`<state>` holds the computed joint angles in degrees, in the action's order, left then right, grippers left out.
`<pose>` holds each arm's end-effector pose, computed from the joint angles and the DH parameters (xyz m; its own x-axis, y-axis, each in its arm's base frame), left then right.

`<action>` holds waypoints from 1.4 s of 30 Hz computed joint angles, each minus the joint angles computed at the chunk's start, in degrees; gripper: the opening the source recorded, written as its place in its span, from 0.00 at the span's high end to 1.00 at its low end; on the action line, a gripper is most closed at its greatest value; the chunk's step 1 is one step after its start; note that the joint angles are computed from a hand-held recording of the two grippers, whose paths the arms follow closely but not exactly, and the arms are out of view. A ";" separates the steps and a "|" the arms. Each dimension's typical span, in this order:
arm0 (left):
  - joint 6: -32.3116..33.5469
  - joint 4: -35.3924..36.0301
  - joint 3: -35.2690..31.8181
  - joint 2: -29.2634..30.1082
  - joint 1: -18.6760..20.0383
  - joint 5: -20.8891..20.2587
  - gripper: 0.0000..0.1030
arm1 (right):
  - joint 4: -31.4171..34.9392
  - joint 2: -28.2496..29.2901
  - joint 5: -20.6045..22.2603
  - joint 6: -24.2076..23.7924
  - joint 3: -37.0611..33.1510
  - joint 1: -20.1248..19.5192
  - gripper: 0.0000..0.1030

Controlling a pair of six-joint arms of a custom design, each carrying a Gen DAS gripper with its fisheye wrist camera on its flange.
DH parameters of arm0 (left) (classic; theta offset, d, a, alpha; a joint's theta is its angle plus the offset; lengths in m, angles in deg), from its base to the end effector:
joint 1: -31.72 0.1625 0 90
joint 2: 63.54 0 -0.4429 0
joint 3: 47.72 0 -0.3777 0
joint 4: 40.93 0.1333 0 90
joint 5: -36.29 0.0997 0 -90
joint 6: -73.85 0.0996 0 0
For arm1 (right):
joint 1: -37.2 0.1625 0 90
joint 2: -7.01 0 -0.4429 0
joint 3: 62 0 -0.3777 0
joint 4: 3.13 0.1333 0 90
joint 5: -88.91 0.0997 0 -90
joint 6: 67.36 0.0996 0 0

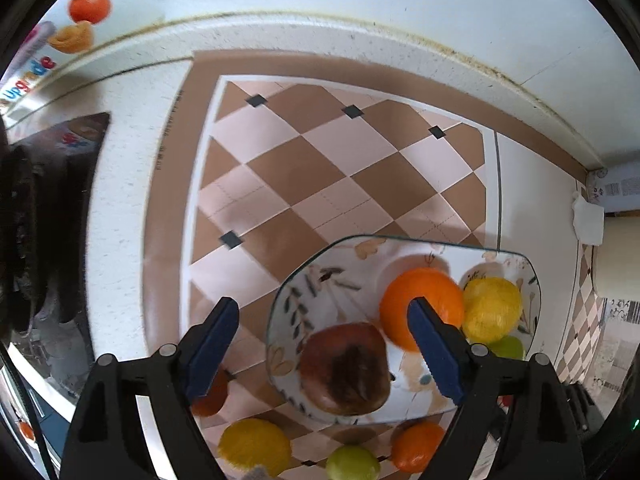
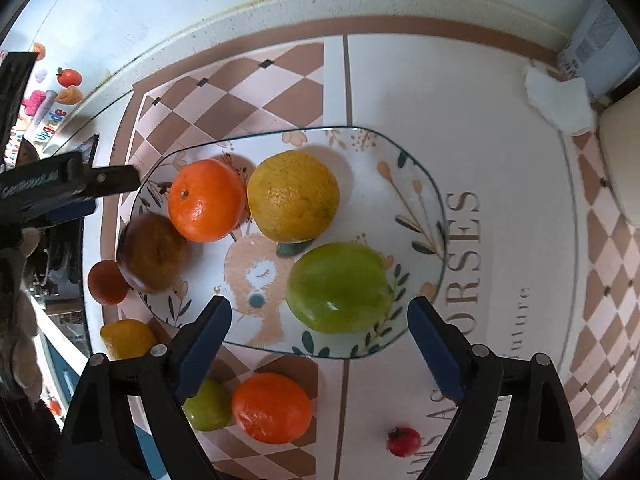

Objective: Organize fruits
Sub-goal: 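Lift both tools away from the plate, then grasp a small green apple with the left tool while the right tool grasps an orange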

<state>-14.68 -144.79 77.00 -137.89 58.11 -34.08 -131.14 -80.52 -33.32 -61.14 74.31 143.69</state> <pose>-0.2705 -0.3204 0.1634 -0.7259 -0.3332 -0.6017 -0.2211 0.9414 -0.2547 0.1763 -0.3130 0.2195 -0.8084 -0.2316 0.5411 -0.1924 0.9728 0.1290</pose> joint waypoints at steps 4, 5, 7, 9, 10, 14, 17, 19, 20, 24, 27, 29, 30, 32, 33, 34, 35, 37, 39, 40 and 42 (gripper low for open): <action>-3.60 4.25 0.24 -2.33 -5.47 0.23 0.16 | 1.94 -3.19 -0.46 1.19 0.44 2.40 0.11; -4.84 5.41 0.30 -2.90 -7.41 0.10 0.16 | 2.53 -4.00 -0.54 1.58 0.52 3.17 0.11; -6.60 6.16 0.27 -2.79 -10.09 -0.30 0.16 | 4.29 -5.92 -0.87 2.63 0.64 4.86 0.11; -8.85 7.91 0.11 -3.36 -13.55 -0.84 0.16 | 5.81 -7.39 -0.87 3.78 0.61 6.25 0.11; -9.19 7.62 0.28 -2.93 -14.27 -0.82 0.17 | 6.76 -8.29 -0.74 4.53 0.53 7.23 0.11; -12.05 10.51 -1.49 -2.44 -19.24 -1.37 0.17 | 10.88 -12.07 -1.12 7.47 -0.29 11.47 0.11; -13.17 13.00 -3.00 -2.06 -22.19 -2.01 0.17 | 14.03 -14.72 -1.00 9.56 -1.42 14.04 0.11; -14.17 14.92 -4.11 -2.06 -23.99 -2.09 0.16 | 15.94 -15.93 -1.14 10.93 -2.35 15.82 0.11; -15.02 16.02 -4.77 -2.15 -25.06 -2.02 0.16 | 17.15 -16.70 -1.20 11.90 -2.89 16.95 0.11; -17.69 19.96 -7.29 -2.22 -28.30 -2.01 0.16 | 21.93 -18.94 -1.01 15.62 -5.30 21.39 0.11; -19.13 22.08 -9.09 -2.05 -30.53 -1.89 0.16 | 24.90 -19.48 -1.02 18.05 -7.30 24.70 0.11; -19.53 22.71 -9.86 -1.82 -31.48 -1.90 0.17 | 26.52 -19.80 -0.96 19.35 -8.42 26.42 0.11; -19.76 22.99 -10.34 -1.69 -32.06 -1.93 0.17 | 27.34 -19.97 -0.93 20.03 -9.02 27.50 0.11; -20.10 23.43 -11.06 -1.52 -32.97 -2.01 0.17 | 28.01 -20.32 -0.85 20.94 -9.63 28.84 0.11; -20.22 23.73 -11.45 -1.36 -33.33 -2.09 0.16 | 28.49 -20.41 -1.20 21.46 -9.97 29.70 0.11; -20.55 23.83 -11.77 -1.24 -33.77 -2.28 0.16 | 28.79 -20.51 -1.56 21.97 -10.21 30.42 0.11; -20.78 23.79 -11.93 -1.24 -34.06 -2.43 0.16 | 29.12 -20.67 -1.53 22.48 -10.46 30.83 0.11; -21.27 24.01 -12.34 -1.22 -34.61 -2.55 0.16 | 29.74 -21.14 -1.24 23.12 -10.78 31.32 0.11; -22.01 24.53 -12.81 -1.14 -35.22 -2.33 0.16 | 29.91 -21.60 -1.10 23.38 -10.87 31.54 0.11; -22.20 24.87 -13.09 -1.00 -35.43 -2.22 0.17 | 30.03 -21.71 -1.11 23.55 -10.90 31.66 0.11; -22.48 25.35 -13.49 -0.75 -35.67 -2.02 0.17 | 30.05 -21.91 -0.68 23.46 -10.87 31.56 0.11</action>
<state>-37.16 -119.44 63.51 -138.64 22.45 -36.09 -101.09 -102.43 -34.00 -37.68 63.44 175.25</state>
